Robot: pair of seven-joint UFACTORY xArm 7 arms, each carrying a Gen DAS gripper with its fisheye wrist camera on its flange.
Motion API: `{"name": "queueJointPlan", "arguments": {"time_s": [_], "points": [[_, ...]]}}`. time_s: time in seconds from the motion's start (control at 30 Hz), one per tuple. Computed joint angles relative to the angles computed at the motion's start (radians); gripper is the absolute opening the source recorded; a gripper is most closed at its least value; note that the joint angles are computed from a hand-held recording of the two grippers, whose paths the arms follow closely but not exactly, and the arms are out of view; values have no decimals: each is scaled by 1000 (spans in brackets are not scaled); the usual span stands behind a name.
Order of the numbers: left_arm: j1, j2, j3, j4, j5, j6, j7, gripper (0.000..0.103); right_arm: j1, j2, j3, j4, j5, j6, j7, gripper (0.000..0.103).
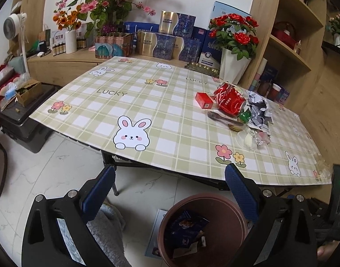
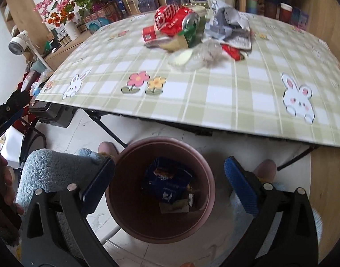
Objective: Collect trash
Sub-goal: 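Move the left gripper back toward the red cola can, then grasp the red cola can with the left gripper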
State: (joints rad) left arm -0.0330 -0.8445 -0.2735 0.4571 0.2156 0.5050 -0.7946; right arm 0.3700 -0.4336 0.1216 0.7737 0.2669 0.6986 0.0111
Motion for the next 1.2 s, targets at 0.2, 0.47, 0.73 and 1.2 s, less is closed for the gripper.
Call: {"name": "queueJointPlan", "arguments": {"time_s": [0.2, 0.47, 0.73, 1.2], "points": [[-7, 72, 29, 47, -1, 7, 54, 96, -36, 46, 13, 66, -84, -13, 16, 97], [-23, 205, 71, 135, 1, -46, 155, 96, -69, 116, -13, 141, -95, -82, -1, 97], [-138, 499, 199, 349, -187, -95, 334, 91, -110, 223, -35, 241, -72, -115, -27, 97], [-154, 1152, 221, 1034, -147, -37, 619, 72, -159, 363, -36, 349, -46, -135, -1, 97]]}}
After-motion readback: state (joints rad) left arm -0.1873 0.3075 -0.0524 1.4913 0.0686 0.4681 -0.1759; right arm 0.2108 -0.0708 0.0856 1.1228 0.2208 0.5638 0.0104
